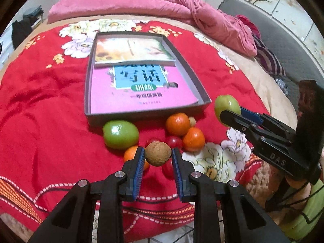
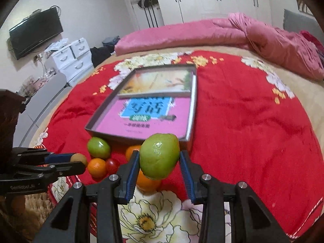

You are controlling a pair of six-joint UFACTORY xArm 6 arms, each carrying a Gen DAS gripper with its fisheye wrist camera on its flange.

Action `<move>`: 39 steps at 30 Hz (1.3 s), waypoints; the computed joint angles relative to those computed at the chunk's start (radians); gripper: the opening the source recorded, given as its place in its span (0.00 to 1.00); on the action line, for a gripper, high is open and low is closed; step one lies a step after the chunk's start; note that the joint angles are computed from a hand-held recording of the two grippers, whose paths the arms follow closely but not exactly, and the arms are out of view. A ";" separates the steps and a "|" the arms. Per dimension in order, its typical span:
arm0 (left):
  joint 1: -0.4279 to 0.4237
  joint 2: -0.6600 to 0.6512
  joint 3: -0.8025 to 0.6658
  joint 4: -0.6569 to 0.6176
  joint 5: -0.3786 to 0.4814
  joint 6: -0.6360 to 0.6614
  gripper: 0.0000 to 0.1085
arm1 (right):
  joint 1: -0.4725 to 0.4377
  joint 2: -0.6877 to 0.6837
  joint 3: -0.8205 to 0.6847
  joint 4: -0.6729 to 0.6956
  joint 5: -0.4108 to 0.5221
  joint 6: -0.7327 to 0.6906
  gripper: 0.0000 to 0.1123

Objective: Organize fruits
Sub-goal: 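Lift and carry the brown fruit with the left tool while the right tool carries the guava over the tray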

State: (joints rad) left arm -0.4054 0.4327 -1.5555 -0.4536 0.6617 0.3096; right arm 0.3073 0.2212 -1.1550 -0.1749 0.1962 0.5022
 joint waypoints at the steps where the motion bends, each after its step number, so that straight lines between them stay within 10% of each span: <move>1: 0.001 0.004 -0.008 0.004 -0.001 -0.007 0.26 | 0.001 0.004 -0.010 0.002 -0.003 -0.005 0.36; 39: 0.042 0.247 -0.375 0.190 -0.018 -0.270 0.26 | -0.024 0.150 -0.210 -0.033 -0.016 -0.010 0.36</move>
